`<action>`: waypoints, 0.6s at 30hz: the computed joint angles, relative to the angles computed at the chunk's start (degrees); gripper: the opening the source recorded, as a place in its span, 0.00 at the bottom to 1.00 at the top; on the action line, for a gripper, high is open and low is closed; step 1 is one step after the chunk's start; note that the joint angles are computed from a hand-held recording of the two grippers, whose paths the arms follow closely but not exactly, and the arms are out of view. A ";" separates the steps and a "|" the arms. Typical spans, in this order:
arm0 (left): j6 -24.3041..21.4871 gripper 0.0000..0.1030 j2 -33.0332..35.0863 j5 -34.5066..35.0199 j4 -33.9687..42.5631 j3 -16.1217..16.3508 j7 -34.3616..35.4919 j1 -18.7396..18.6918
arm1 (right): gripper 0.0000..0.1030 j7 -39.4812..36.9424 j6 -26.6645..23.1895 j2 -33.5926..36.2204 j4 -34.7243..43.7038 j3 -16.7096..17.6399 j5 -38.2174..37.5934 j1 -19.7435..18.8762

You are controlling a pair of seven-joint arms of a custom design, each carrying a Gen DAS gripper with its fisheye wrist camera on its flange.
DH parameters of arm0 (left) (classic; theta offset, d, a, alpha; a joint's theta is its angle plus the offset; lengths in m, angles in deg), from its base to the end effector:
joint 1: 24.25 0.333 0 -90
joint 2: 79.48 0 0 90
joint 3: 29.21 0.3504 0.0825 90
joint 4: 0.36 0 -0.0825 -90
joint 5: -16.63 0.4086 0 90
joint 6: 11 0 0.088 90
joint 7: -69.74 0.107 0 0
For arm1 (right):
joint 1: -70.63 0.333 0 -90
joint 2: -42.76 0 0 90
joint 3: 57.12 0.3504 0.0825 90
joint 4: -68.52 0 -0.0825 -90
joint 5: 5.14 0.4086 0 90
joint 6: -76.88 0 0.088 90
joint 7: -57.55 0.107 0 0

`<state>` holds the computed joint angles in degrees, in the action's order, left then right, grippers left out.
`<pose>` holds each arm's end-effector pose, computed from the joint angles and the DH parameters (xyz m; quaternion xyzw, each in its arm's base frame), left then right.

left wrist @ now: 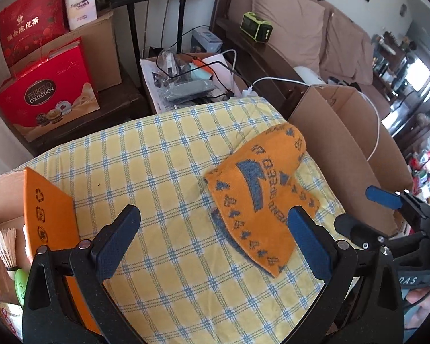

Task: Organize objects
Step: 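Close the left tool on the orange knit towel and lift it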

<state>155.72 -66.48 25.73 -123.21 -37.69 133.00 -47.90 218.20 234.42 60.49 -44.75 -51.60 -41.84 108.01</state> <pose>0.5328 -0.3416 0.3747 -0.6001 0.7535 -0.2516 0.0937 0.4766 0.4701 0.3750 -0.6932 0.6641 -0.1221 0.2520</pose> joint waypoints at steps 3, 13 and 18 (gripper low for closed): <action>0.24 1.00 3.34 -1.15 2.97 -0.90 2.69 0.42 | 0.89 -0.08 1.90 0.69 -1.03 0.41 2.25 -0.94; -3.24 0.71 11.29 -4.29 11.44 -0.54 11.54 -1.58 | 0.76 -5.58 11.61 4.90 -2.20 2.84 14.95 -4.13; -3.37 0.24 11.94 -11.61 11.06 -4.76 17.66 2.15 | 0.76 -9.37 11.13 6.45 -0.38 3.84 18.67 -4.47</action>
<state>152.34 -54.54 14.12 -112.16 -42.45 150.66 -45.75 208.83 245.55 66.94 -45.13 -47.76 -23.17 103.54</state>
